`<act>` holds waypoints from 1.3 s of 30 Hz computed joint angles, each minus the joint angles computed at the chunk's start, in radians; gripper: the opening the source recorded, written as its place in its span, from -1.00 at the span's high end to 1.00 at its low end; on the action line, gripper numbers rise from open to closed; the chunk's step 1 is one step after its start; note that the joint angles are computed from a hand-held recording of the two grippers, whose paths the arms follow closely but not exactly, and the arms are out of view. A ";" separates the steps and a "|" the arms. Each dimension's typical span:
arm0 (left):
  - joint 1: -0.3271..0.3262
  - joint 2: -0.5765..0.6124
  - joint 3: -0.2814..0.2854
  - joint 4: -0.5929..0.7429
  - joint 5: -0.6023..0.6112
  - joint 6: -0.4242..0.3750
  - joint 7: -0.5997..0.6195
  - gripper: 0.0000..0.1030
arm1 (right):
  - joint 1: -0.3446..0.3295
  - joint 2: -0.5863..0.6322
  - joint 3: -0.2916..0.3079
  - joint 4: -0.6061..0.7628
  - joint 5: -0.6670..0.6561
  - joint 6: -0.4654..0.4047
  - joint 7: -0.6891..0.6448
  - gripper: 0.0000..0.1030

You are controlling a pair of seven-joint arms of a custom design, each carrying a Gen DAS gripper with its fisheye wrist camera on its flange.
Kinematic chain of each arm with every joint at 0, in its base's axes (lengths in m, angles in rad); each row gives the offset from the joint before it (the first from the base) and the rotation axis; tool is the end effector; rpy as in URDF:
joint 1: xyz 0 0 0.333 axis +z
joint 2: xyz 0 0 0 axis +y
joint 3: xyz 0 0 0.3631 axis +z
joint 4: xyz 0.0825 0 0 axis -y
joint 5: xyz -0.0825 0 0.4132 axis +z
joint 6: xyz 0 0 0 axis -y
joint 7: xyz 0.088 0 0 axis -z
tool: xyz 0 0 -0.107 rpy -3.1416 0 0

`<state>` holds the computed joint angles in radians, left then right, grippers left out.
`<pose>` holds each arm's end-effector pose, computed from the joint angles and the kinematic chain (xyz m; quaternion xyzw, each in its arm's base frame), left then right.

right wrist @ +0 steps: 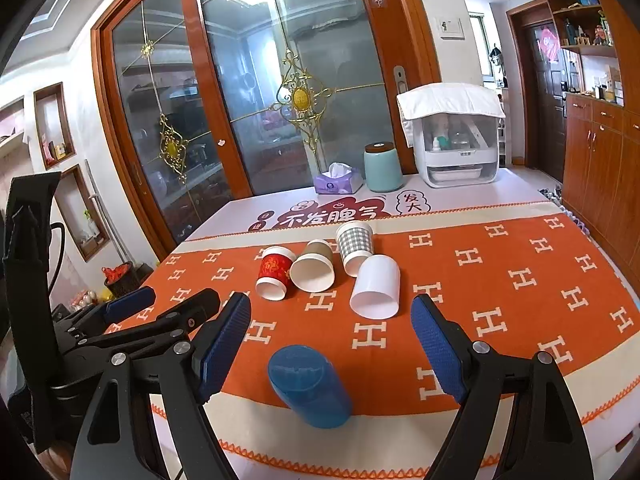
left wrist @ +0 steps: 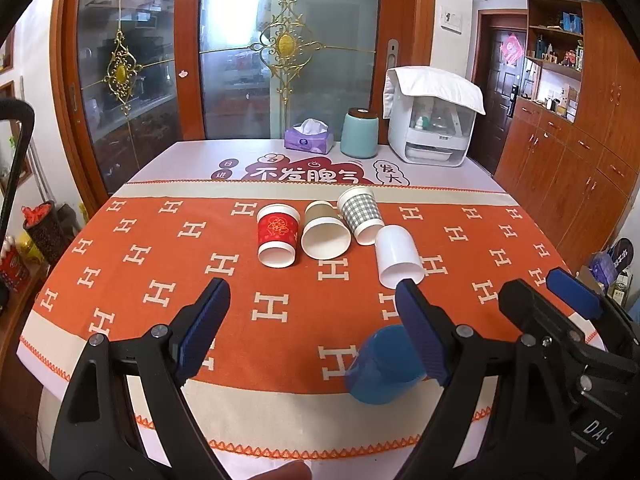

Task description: Flip cup upside down

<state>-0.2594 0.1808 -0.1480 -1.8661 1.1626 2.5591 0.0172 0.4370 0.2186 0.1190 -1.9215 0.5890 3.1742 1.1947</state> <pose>0.6181 -0.2747 0.5029 -0.7193 0.5263 -0.2899 0.3486 0.6080 0.3099 0.5239 -0.7045 0.5110 -0.1898 0.4544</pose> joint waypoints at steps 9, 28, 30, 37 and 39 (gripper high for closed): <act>0.001 0.002 0.001 -0.001 -0.001 0.004 -0.004 -0.61 | 0.003 0.002 -0.004 0.003 -0.001 -0.002 0.002 -0.62; 0.003 -0.001 0.002 -0.010 0.003 0.008 -0.015 -0.61 | 0.023 0.004 -0.028 0.005 -0.028 -0.007 0.029 -0.62; 0.004 0.000 0.002 -0.009 0.002 0.008 -0.013 -0.61 | 0.007 0.006 -0.009 0.006 -0.018 -0.005 0.016 -0.62; 0.004 -0.001 0.002 -0.010 0.000 0.008 -0.012 -0.61 | 0.012 0.005 -0.016 0.009 -0.022 -0.011 0.022 -0.62; 0.005 -0.002 0.001 -0.012 -0.005 0.011 -0.009 -0.61 | 0.011 0.006 -0.014 0.008 -0.022 -0.009 0.021 -0.62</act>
